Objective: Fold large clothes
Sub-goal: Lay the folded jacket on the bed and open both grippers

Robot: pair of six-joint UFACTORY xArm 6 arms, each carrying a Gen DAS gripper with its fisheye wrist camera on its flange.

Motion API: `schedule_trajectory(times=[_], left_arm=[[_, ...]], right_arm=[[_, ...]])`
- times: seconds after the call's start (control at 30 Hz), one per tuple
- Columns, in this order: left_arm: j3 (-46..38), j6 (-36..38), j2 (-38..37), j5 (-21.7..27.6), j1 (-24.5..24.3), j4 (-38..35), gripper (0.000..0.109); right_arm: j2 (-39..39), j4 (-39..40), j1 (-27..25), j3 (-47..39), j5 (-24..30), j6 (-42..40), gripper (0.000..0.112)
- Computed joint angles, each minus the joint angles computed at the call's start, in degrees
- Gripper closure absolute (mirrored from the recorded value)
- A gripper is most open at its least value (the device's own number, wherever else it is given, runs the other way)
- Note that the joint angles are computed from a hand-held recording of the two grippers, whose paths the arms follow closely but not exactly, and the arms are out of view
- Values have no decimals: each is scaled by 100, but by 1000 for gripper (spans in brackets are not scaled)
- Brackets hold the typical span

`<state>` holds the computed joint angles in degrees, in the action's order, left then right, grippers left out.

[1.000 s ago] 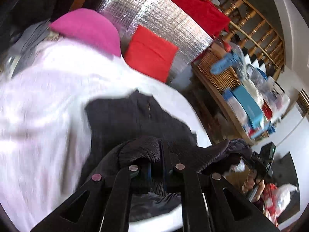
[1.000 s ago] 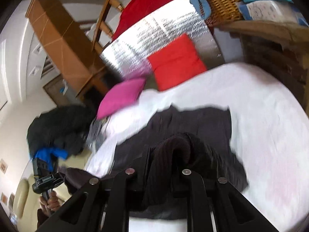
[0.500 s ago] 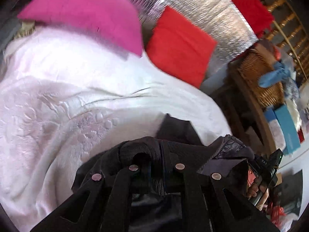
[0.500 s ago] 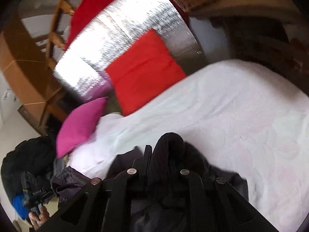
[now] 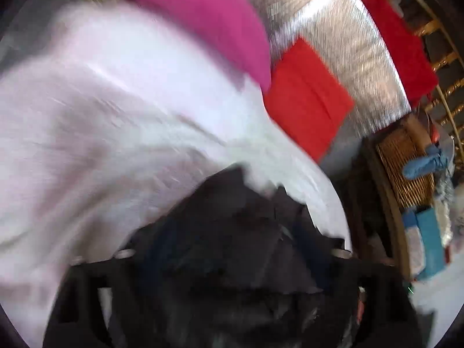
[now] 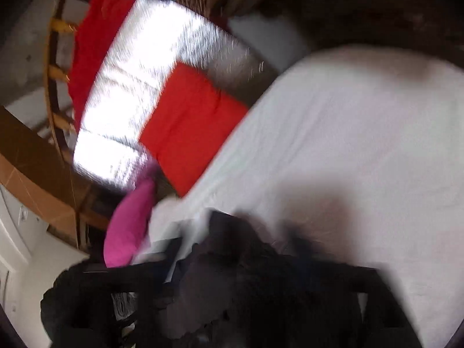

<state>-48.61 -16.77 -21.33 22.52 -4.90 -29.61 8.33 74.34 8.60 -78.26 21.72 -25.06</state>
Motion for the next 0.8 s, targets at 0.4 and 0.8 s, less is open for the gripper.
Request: schedule_trajectory(times=[0.4, 0.8], left_arm=[[2816, -4087, -4009, 954, -1445, 2395, 19], [3729, -5498, -4032, -194, -1967, 1954, 19]], right_arm=[[-3150, -364, -116, 3024, 750, 526, 17], [-3446, 1218, 782, 4165, 960, 761, 17]])
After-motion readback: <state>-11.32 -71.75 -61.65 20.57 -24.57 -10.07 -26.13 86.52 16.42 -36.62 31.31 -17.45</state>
